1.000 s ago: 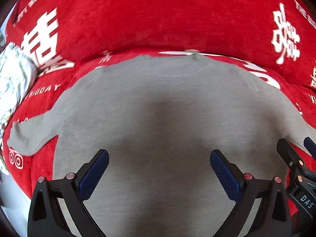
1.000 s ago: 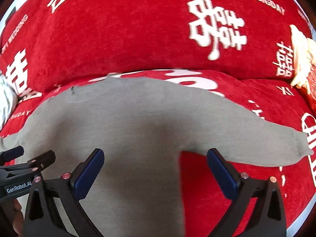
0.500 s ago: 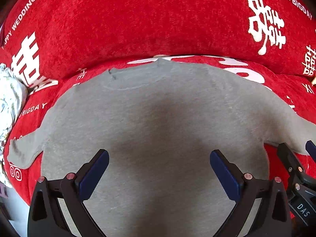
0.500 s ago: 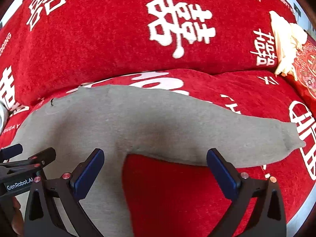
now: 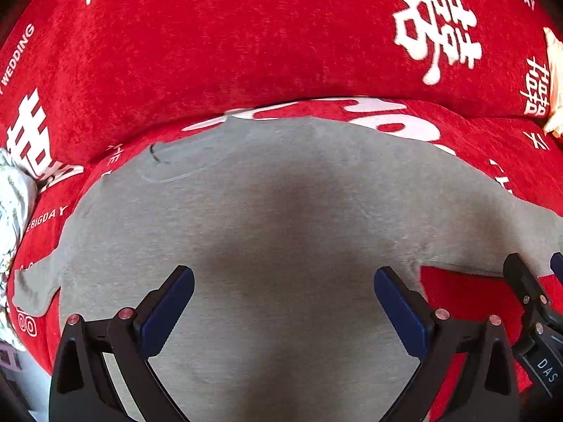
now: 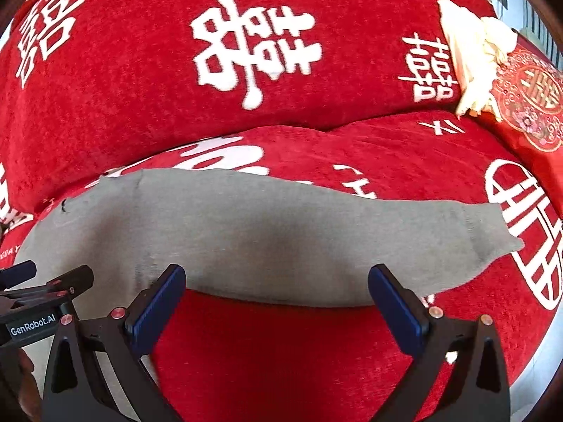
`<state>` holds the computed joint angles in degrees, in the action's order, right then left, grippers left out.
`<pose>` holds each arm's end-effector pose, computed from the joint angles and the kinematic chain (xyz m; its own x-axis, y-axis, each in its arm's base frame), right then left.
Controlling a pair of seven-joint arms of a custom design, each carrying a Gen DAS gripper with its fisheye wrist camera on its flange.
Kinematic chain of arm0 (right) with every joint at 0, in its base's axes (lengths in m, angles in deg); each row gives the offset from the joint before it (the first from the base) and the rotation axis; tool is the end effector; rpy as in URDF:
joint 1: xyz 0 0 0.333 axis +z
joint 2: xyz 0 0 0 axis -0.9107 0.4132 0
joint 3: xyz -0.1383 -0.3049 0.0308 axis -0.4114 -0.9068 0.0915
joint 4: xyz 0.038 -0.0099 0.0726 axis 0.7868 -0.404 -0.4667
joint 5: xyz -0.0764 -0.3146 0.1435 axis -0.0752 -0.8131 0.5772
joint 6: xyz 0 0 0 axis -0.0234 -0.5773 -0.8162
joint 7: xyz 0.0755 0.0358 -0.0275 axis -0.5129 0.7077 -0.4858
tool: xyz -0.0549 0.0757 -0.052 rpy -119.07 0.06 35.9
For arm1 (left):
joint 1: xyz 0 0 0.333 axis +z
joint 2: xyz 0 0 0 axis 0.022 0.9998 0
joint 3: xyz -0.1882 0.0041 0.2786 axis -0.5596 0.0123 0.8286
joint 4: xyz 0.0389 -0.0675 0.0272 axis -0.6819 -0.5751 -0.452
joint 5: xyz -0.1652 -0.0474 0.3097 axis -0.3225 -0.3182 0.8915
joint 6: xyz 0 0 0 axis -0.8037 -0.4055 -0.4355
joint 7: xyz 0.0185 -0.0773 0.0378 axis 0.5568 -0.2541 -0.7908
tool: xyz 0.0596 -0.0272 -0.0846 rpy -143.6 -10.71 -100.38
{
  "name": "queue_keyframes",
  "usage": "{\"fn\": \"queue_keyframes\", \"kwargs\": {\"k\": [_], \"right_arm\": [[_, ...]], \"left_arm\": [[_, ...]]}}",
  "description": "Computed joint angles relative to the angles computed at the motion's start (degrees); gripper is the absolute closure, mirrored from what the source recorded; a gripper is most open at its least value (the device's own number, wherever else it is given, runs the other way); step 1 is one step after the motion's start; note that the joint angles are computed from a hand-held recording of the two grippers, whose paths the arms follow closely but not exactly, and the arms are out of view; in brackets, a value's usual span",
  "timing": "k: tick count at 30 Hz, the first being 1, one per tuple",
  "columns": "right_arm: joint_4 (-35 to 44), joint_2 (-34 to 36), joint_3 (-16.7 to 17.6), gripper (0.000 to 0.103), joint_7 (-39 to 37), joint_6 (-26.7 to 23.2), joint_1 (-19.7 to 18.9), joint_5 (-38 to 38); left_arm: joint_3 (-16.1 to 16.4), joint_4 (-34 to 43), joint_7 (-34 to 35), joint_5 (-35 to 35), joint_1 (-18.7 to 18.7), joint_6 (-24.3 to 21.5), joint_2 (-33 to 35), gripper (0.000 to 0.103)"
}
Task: Fold small clothes
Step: 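Move the right tool to a sweater sleeve cuff and grasp it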
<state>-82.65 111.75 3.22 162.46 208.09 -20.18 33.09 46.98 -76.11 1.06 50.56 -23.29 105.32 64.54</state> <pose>0.5592 0.2657 0.3265 -0.0811 -0.9942 -0.0710 -0.8284 0.1068 -0.5499 0.5720 -0.3386 0.3349 0.0886 -0.9897 -0.1121 -0.9047 -0.0329 -0.4248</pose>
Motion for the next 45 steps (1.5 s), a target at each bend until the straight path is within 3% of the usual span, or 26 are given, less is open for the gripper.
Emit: {"fn": "queue_keyframes", "kwargs": {"k": [4, 15, 24, 29, 40, 41, 42, 43, 44, 45], "right_arm": [[-1.31, -0.26, -0.74, 0.0, 0.08, 0.82, -0.68, 0.51], [-5.95, -0.67, -6.94, 0.0, 0.04, 3.14, 0.69, 2.14], [-11.81, -1.02, -14.38, 0.0, -1.34, 4.99, 3.26, 7.3], [-11.97, 0.3, -12.54, 0.0, -4.38, 5.17, -0.89, 12.46], [-7.1, 6.94, -16.65, 0.002, -10.62, 5.19, 2.35, 18.73], [-6.78, 7.56, -17.28, 0.004, -11.24, 4.87, 3.03, 19.12], [-6.61, 8.33, -18.48, 0.014, -11.71, 4.75, 4.23, 19.44], [-6.62, 9.24, -20.26, 0.031, -12.17, 4.74, 6.04, 19.54], [-6.63, 9.6, -20.8, 0.041, -12.84, 4.91, 6.53, 19.99], [-6.9, 9.68, -21.37, 0.063, -13.49, 5.11, 7.12, 20.47]], "left_arm": [[-0.16, 2.73, 0.74, -0.04, -1.03, -1.25, 1.74, 0.0], [-0.68, 11.95, 5.06, -2.34, -4.05, -5.04, 7.57, 0.0], [-0.59, 21.21, 9.67, -4.96, -6.94, -7.51, 13.07, 0.0], [0.02, 25.07, 11.92, -5.4, -8.72, -9.67, 15.28, 0.0], [0.59, 30.01, 14.71, -7.59, -8.9, -13.05, 18.57, 0.0], [0.6, 30.55, 14.91, -7.83, -8.84, -13.23, 18.92, 0.0], [0.64, 30.64, 14.97, -7.99, -8.77, -13.11, 19.02, 0.0], [0.69, 30.76, 14.98, -8.11, -8.73, -13.0, 19.11, 0.0], [0.55, 30.96, 15.6, -8.37, -8.58, -13.28, 19.19, 0.0], [0.67, 30.87, 15.42, -8.46, -8.58, -13.2, 19.16, 0.0]]}}
